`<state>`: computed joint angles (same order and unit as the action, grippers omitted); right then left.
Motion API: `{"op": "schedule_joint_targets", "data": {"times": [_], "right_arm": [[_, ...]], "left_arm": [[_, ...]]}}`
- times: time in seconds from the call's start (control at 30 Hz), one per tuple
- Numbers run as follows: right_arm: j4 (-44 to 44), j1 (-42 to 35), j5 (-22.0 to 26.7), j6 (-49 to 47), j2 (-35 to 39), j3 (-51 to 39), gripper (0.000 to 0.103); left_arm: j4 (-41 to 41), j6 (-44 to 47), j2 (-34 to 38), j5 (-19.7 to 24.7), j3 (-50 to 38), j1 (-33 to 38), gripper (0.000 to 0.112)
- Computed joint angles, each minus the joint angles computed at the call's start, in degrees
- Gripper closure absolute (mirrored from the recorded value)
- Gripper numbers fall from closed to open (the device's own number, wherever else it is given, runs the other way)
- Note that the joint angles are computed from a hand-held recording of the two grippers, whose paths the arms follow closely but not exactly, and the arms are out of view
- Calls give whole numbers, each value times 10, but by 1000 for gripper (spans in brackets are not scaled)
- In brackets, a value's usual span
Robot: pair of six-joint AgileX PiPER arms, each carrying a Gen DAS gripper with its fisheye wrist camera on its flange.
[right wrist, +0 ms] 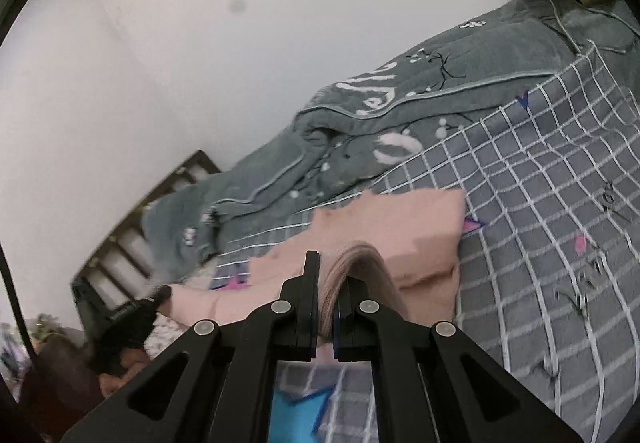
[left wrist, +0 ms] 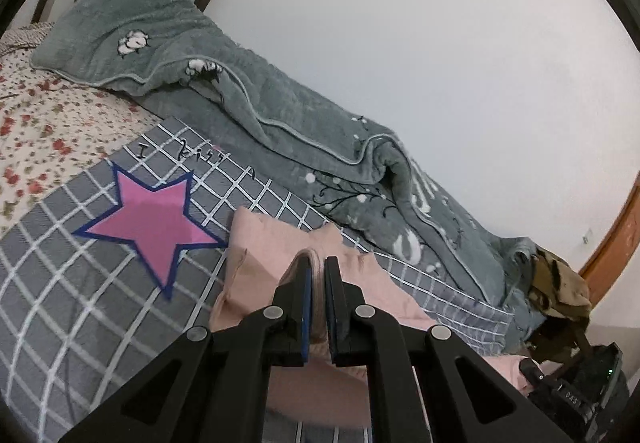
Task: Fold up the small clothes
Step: 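Lift the hem with both tools and fold it toward the collar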
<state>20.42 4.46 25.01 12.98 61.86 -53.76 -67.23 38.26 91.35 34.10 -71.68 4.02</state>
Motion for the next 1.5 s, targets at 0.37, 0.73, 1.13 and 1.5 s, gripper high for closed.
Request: {"op": "schedule_joint_targets", "data": {"times": [0.37,0.73,1.13,1.5], "right_arm": [[136,-78,19,-178,245,-159,98],[38,-88,76,-77,438,-343,93],[-13,-76,41,-68,316,-206,72],[-83,-30,-15,-12,127,23,62]], "left_arm": [[259,-291,229,-5,-292,-68,105],[419,-457,377,46,-481,-99,87],[352,-355,284,-11,-316,-86,59],[182,-120,114,-56,-30,-54,50]]}}
